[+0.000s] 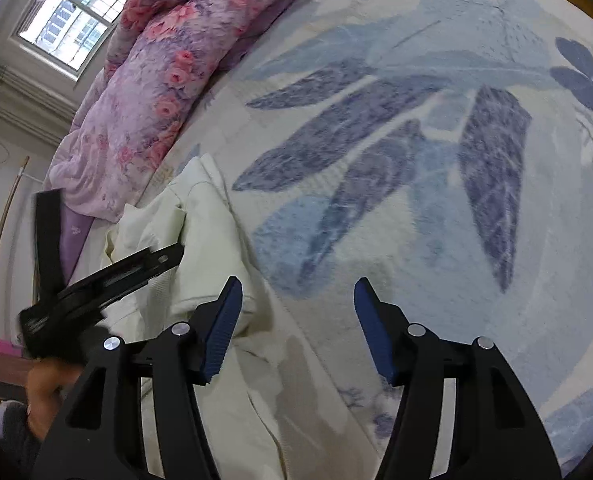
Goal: Fold large clothes
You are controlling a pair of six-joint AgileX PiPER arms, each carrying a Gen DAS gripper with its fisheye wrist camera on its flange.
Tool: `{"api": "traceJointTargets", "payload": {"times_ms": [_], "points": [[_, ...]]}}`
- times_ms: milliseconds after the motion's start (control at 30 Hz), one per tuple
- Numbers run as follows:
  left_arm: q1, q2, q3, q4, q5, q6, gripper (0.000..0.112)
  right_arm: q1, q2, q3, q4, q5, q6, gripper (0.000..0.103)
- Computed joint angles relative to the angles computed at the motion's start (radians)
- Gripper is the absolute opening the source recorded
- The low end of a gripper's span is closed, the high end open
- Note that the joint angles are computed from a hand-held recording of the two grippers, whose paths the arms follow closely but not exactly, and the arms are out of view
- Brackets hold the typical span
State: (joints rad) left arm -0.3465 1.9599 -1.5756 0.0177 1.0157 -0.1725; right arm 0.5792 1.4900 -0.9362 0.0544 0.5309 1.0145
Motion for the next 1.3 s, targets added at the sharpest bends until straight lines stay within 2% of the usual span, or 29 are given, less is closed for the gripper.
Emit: {"api": "traceJointTargets", "payload": {"times_ms": [33, 100, 167, 233, 300, 367, 433, 500, 633, 667, 733, 800, 867, 933, 967, 1033, 1133, 1200, 1300], "points": [[-0.003, 0.016, -0.017, 0.027, 0.013, 0.01, 0.021, -0.004, -0.002, 0.006, 0.007, 0.0, -0.001, 0.056], [0.051, -0.017, 0.006, -0.038, -0.018, 0.074, 0.014, -0.004, 0.001, 0.016, 0.029, -0.019, -0.012, 0.056], [0.114, -0.092, 0.048, -0.089, -0.054, 0.122, 0.014, 0.005, 0.009, 0.002, 0.014, -0.021, 0.007, 0.056], [0.25, -0.213, 0.111, -0.249, -0.088, 0.244, 0.014, 0.013, 0.015, -0.015, 0.035, -0.036, -0.001, 0.056], [0.383, -0.307, 0.149, -0.367, -0.088, 0.35, 0.014, 0.026, 0.037, -0.048, 0.056, -0.059, -0.019, 0.056], [0.562, -0.374, 0.175, -0.482, -0.056, 0.469, 0.014, 0.042, 0.084, -0.109, 0.105, -0.078, -0.079, 0.056], [0.731, -0.392, 0.183, -0.528, -0.022, 0.533, 0.013, 0.063, 0.141, -0.188, 0.132, -0.079, -0.123, 0.056], [0.842, -0.39, 0.204, -0.549, -0.019, 0.571, 0.013, 0.078, 0.199, -0.262, 0.183, -0.066, -0.183, 0.056], [1.075, -0.292, 0.231, -0.633, 0.054, 0.616, 0.014, 0.111, 0.348, -0.44, 0.255, 0.02, -0.284, 0.056], [1.11, -0.259, 0.244, -0.643, 0.069, 0.615, 0.014, 0.109, 0.372, -0.456, 0.312, 0.021, -0.345, 0.051], [1.159, -0.233, 0.296, -0.636, 0.042, 0.597, 0.014, 0.114, 0.45, -0.535, 0.344, 0.076, -0.393, 0.041], [1.2, -0.23, 0.336, -0.669, 0.029, 0.603, 0.014, 0.108, 0.508, -0.587, 0.399, 0.109, -0.431, 0.041], [1.238, -0.228, 0.367, -0.696, 0.037, 0.591, 0.02, 0.114, 0.549, -0.643, 0.348, 0.16, -0.382, 0.041], [1.23, -0.223, 0.368, -0.601, 0.013, 0.515, 0.038, 0.113, 0.588, -0.678, 0.334, 0.198, -0.364, 0.041], [1.233, -0.215, 0.36, -0.576, 0.017, 0.499, 0.038, 0.112, 0.601, -0.687, 0.335, 0.207, -0.362, 0.041], [1.25, -0.2, 0.35, -0.523, 0.017, 0.468, 0.051, 0.113, 0.631, -0.722, 0.323, 0.239, -0.356, 0.041], [1.285, -0.164, 0.301, -0.518, 0.075, 0.473, 0.051, 0.107, 0.64, -0.753, 0.32, 0.28, -0.35, 0.042], [1.289, -0.16, 0.254, -0.52, 0.103, 0.459, 0.051, 0.102, 0.62, -0.757, 0.309, 0.278, -0.348, 0.043], [1.266, -0.136, 0.156, -0.527, 0.13, 0.44, 0.061, 0.096, 0.601, -0.812, 0.177, 0.295, -0.297, 0.051]]}}
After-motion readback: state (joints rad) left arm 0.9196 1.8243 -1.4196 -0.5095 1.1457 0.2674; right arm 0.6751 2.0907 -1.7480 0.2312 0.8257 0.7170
